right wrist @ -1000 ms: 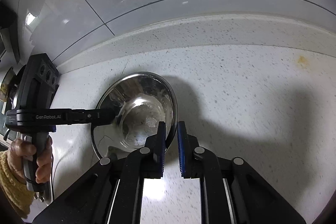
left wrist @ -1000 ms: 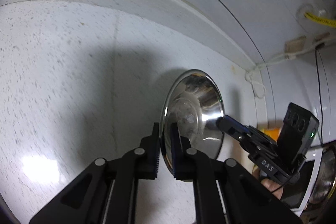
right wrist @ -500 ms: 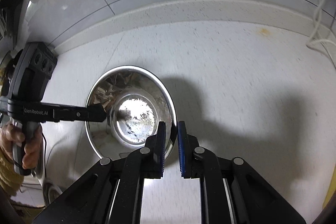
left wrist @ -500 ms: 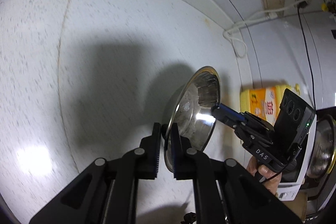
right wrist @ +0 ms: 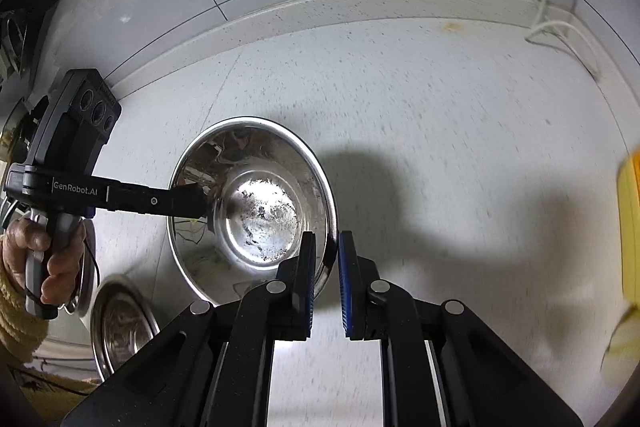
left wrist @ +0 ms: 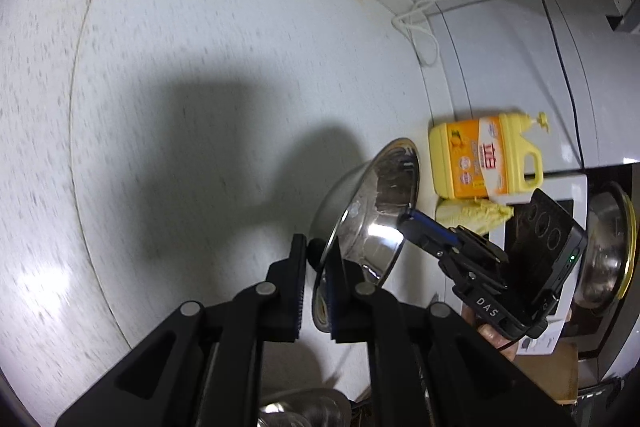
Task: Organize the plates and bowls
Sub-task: 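Carry the small bowl with the right tool toward the nested bowls, then lower the small bowl into the nested bowls and open the right tool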
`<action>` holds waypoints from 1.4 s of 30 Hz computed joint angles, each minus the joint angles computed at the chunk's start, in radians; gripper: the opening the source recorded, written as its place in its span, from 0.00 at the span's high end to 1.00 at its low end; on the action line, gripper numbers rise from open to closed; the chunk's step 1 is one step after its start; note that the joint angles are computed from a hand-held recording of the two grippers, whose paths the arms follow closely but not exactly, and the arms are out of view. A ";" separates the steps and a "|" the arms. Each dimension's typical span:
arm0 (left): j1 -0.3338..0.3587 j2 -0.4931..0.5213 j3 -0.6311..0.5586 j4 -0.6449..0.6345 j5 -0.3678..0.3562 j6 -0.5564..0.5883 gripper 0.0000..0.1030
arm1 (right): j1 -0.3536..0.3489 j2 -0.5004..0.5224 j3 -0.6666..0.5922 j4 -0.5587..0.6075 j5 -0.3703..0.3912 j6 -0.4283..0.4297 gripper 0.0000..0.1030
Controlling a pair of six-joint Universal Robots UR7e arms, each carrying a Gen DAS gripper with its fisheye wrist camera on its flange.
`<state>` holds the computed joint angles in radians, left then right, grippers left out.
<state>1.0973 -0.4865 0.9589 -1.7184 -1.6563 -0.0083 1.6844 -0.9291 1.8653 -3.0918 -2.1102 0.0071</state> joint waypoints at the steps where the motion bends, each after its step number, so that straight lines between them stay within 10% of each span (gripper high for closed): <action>1: -0.004 -0.013 0.024 -0.001 0.001 0.006 0.92 | 0.001 -0.004 0.013 -0.009 -0.003 0.009 0.90; 23: 0.014 -0.384 0.379 -0.001 -0.066 0.015 0.92 | 0.186 -0.023 0.196 -0.196 -0.034 0.146 0.90; 42: 0.054 -0.492 0.505 -0.070 0.135 0.066 0.84 | 0.181 0.102 0.096 -0.071 0.042 0.188 0.87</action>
